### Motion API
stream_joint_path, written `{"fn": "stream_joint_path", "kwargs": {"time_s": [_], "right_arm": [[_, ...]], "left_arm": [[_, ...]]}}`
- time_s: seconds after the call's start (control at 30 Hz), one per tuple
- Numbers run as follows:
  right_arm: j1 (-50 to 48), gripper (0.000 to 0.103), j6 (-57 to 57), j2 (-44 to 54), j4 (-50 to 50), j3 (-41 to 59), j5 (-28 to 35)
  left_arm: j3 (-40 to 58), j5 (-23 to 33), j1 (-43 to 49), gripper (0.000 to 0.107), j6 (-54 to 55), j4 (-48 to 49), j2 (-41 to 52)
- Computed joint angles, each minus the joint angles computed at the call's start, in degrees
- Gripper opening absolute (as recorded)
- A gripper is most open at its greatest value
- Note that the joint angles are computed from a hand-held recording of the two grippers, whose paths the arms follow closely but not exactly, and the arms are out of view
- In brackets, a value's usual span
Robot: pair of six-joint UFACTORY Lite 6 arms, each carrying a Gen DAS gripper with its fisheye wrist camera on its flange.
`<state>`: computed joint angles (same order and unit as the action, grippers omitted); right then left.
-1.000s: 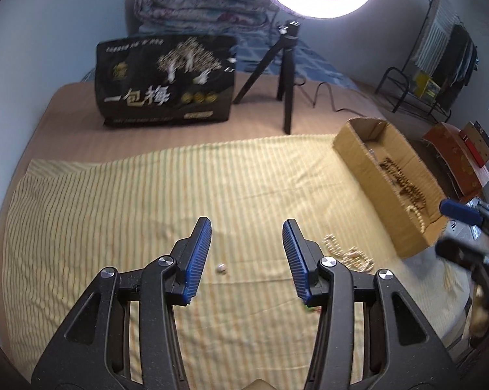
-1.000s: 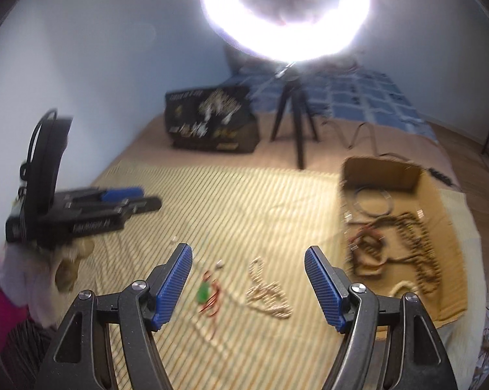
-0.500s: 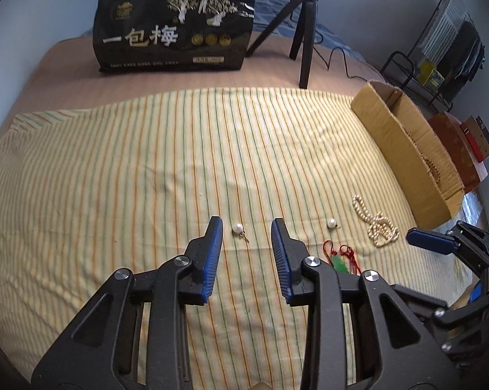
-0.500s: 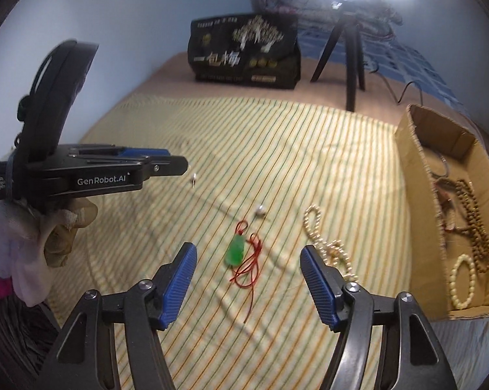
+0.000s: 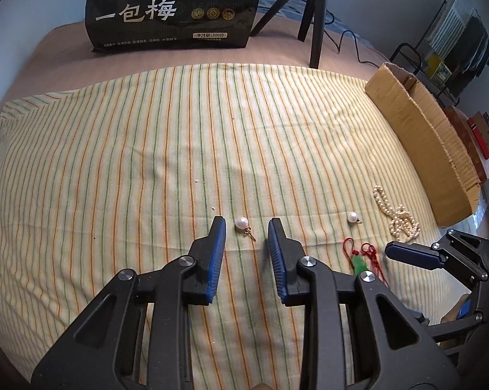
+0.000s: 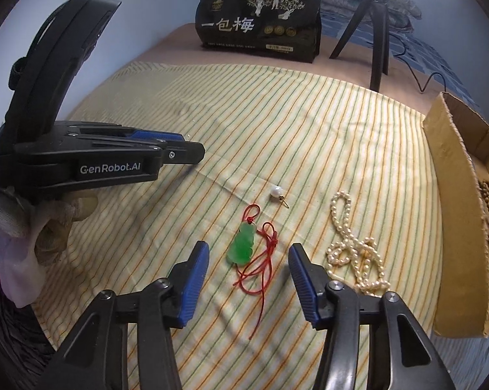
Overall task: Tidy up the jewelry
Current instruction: 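Close the left gripper on a pearl earring while the right gripper grasps the green jade pendant, then lift the pearl earring with the left gripper while the right gripper lifts the jade pendant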
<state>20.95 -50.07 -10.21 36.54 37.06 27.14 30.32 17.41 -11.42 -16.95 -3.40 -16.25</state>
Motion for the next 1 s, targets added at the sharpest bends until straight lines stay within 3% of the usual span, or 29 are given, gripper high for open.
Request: {"fn": "stream_joint_path", "kwargs": {"time_s": [0.23, 0.3, 0.43, 0.53, 1.0], "right_arm": [[2.12, 0.047, 1.25, 2.36, -1.33, 0.76, -2.23], [2.64, 0.041, 1.87, 3.04, -1.9, 1.1, -2.84], [4.35, 0.019, 5.87, 3.13, -6.02, 1.27, -4.05], [4.77, 0.013, 5.96, 3.25, -6.29, 1.41, -4.03], [3.83, 0.013, 5.09, 0.75, -5.59, 1.75, -1.88]], "left_arm": [[0.39, -1.27, 0.18, 0.023, -0.8, 2.19, 1.98], [0.37, -1.51, 0.12, 0.019, -1.58, 3.11, 2.12], [0.15, -1.82, -0.37, 0.007, -3.62, 5.42, 2.24], [0.15, -1.95, -1.02, 0.007, -6.55, 8.38, 2.29], [0.53, 0.18, -0.92, 0.007, -6.24, 6.47, -1.57]]}}
